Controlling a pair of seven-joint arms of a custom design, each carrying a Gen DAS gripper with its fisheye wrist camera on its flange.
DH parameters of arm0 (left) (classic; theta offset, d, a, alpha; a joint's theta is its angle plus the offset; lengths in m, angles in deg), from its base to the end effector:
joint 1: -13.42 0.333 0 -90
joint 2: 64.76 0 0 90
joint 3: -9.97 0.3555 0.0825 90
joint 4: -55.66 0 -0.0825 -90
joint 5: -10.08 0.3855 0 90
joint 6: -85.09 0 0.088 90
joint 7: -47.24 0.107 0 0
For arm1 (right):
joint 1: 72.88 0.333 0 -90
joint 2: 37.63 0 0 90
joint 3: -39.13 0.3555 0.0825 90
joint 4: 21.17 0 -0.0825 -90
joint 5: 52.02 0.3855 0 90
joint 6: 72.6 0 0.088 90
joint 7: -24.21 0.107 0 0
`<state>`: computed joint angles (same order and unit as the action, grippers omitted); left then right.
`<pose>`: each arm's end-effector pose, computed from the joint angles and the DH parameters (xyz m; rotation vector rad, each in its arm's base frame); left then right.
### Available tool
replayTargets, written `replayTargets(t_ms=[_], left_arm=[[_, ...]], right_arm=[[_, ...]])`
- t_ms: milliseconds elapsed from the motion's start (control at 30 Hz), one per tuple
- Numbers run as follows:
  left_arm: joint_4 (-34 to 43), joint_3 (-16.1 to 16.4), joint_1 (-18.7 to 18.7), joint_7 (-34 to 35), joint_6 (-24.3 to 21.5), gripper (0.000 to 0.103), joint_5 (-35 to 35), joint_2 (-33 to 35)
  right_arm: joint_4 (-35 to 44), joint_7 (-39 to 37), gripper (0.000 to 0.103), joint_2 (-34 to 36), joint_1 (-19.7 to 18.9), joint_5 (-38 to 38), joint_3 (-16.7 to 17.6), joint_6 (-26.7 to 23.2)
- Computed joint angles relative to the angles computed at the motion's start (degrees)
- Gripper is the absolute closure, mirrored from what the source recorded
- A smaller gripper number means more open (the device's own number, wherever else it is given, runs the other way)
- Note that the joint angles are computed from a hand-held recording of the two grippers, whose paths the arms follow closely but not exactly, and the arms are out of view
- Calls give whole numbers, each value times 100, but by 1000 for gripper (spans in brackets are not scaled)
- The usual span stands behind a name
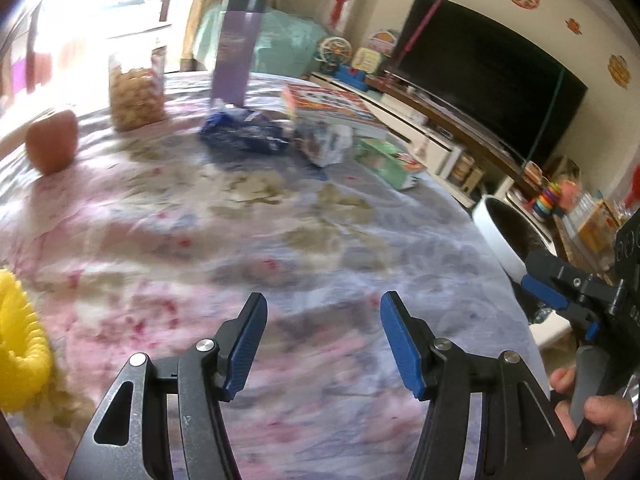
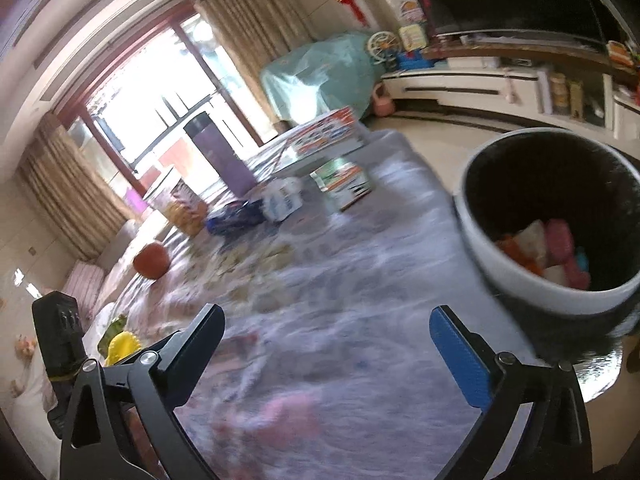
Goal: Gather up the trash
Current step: 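Move both tools back over the table toward the blue bag and white paper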
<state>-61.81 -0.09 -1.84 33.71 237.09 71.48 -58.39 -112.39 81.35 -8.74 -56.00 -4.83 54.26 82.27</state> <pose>0.5402 -0.2787 0.4678 -2.1687 1.2564 -0.8532 0.6637 0.3409 0.4421 -1.9021 1.2562 0.0930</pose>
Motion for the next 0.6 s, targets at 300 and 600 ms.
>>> replayTargets(t_ms=[300, 600], left_arm=[[-437, -7, 218, -136, -102, 44, 22, -383], [-241, 197, 629, 614, 208, 44, -102, -148]], right_arm=[[427, 891, 0, 329, 540, -927, -281, 92], [1719, 1276, 3, 1228, 795, -1689, -269, -232]])
